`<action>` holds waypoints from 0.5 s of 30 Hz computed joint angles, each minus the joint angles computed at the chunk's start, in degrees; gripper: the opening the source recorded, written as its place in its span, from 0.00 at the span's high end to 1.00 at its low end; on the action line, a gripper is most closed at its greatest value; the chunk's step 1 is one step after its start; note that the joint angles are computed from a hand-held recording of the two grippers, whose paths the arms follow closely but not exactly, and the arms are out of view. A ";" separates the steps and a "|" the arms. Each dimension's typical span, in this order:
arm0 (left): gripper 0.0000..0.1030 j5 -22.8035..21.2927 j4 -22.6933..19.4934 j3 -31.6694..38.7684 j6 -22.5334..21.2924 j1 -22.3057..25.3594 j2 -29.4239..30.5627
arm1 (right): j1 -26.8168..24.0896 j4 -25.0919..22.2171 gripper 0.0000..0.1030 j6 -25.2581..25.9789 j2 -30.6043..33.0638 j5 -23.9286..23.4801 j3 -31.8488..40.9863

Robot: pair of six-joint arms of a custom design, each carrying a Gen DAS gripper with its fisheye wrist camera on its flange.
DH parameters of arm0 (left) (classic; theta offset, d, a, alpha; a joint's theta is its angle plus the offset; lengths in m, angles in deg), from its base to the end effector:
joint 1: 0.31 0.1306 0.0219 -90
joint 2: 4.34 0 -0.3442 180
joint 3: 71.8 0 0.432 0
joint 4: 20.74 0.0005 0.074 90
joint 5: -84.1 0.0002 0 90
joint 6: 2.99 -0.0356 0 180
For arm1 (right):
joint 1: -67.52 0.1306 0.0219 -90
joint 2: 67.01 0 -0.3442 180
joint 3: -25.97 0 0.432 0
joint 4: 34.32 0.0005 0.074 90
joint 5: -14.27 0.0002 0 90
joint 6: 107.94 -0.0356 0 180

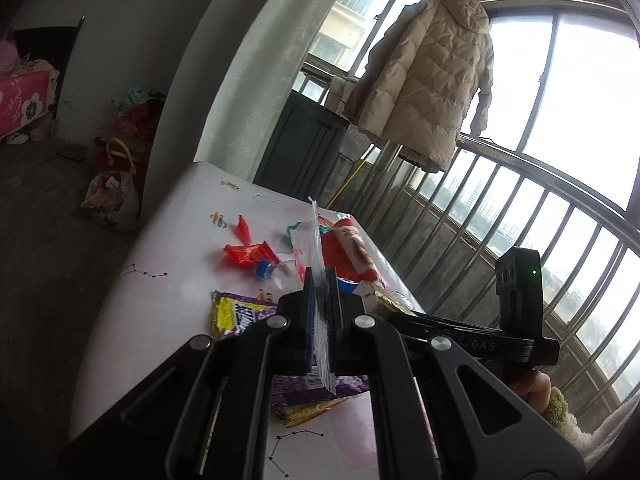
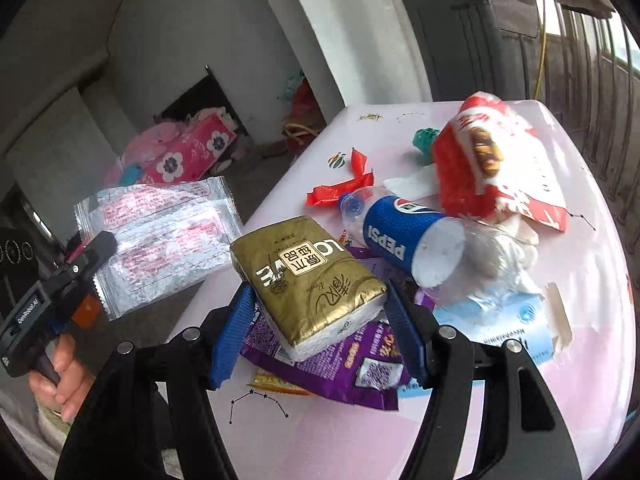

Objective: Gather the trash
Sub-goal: 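Grasp the gold tissue pack with the right gripper while the left gripper holds the clear bag, then carry both items to the blue wastebasket and open both grippers over it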

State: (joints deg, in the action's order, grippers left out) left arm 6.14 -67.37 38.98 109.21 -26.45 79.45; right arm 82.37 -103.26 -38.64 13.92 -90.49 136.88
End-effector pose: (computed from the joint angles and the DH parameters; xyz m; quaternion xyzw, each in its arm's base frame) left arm 0.4203 -0.2151 0.6321 0.0883 0.8103 -0.3128 0.4876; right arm 0.4096 0.1175 0.6180 -0.0096 0.8966 0.2408 0.3715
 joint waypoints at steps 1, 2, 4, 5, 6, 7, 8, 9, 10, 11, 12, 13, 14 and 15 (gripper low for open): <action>0.97 -0.06 -0.09 0.90 -0.31 -1.02 0.53 | -0.66 0.09 0.38 -0.60 -1.69 0.24 -1.27; 0.97 -0.04 -0.23 1.86 -0.62 -2.04 1.12 | -1.59 0.20 0.38 -1.15 -3.58 0.68 -2.69; 0.97 -0.27 -0.57 3.96 -1.48 -4.43 2.57 | -3.91 0.24 0.38 -2.34 -7.15 1.10 -5.26; 0.97 -0.27 -0.99 5.45 -2.06 -5.70 3.72 | -5.37 0.33 0.38 -3.19 -9.15 1.15 -6.74; 0.97 -0.07 -1.37 6.89 -2.73 -6.87 4.86 | -6.99 0.42 0.38 -4.06 -10.91 1.06 -7.97; 0.97 0.23 -1.86 8.65 -3.53 -8.09 6.29 | -8.63 0.40 0.37 -4.84 -12.76 1.09 -9.31; 0.97 0.59 -2.65 10.72 -4.32 -9.31 7.96 | -10.52 0.07 0.37 -5.61 -14.82 1.51 -10.69; 0.97 1.06 -3.53 12.69 -4.94 -10.44 9.56 | -12.56 -0.23 0.37 -6.30 -17.03 2.02 -12.35; 0.97 1.99 -4.73 15.50 -5.53 -11.63 11.76 | -14.86 -0.72 0.37 -7.20 -19.07 2.46 -13.66; 0.97 3.07 -6.01 18.53 -6.01 -12.57 14.06 | -17.55 -1.38 0.37 -8.05 -21.04 2.52 -14.81; 0.97 4.21 -7.42 21.81 -6.51 -13.62 16.54 | -20.19 -1.92 0.37 -9.01 -22.92 2.60 -15.94; 0.97 5.46 -9.07 25.81 -7.20 -14.77 19.45 | -23.46 -2.33 0.37 -9.74 -24.69 1.96 -17.02; 0.97 6.71 -10.57 29.74 -8.04 -15.82 22.30 | -27.05 -2.69 0.37 -10.74 -26.53 1.29 -18.17; 0.97 7.48 -13.06 35.16 -9.00 -16.99 26.01 | -30.73 -3.07 0.37 -11.80 -28.25 0.69 -19.35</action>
State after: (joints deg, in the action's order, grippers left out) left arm 13.62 -80.43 74.14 100.21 -43.44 105.45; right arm 51.65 -106.33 -50.44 -14.33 -89.80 117.53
